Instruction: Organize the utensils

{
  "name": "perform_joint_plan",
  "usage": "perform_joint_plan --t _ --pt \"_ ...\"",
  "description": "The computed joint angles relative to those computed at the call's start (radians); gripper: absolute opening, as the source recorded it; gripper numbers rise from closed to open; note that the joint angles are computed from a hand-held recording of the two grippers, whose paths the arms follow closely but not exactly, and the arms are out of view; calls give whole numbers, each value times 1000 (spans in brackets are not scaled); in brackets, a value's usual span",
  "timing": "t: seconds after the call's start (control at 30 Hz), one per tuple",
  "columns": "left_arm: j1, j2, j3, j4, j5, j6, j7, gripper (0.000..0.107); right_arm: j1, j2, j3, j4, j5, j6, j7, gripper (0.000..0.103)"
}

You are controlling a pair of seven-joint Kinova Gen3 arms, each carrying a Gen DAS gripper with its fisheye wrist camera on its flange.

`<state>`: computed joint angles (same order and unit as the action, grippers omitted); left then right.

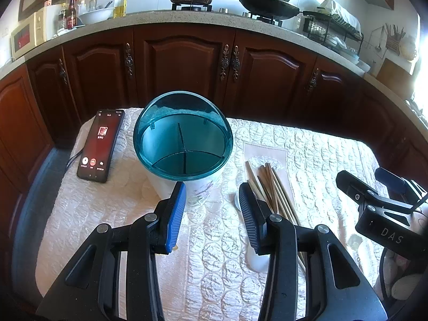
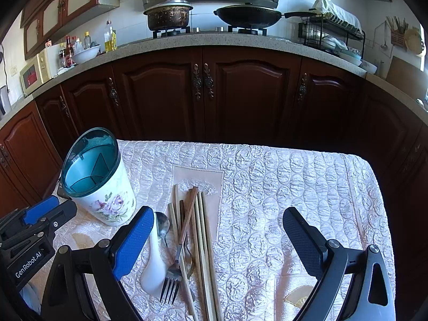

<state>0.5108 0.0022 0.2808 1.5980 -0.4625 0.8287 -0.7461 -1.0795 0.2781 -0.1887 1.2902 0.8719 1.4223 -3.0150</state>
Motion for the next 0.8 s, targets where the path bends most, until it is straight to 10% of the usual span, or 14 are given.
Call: perform_joint_plan --t 0.8 --pt "9 24 -14 -10 78 -1 -35 40 31 -32 -21 67 10 -17 -50 96"
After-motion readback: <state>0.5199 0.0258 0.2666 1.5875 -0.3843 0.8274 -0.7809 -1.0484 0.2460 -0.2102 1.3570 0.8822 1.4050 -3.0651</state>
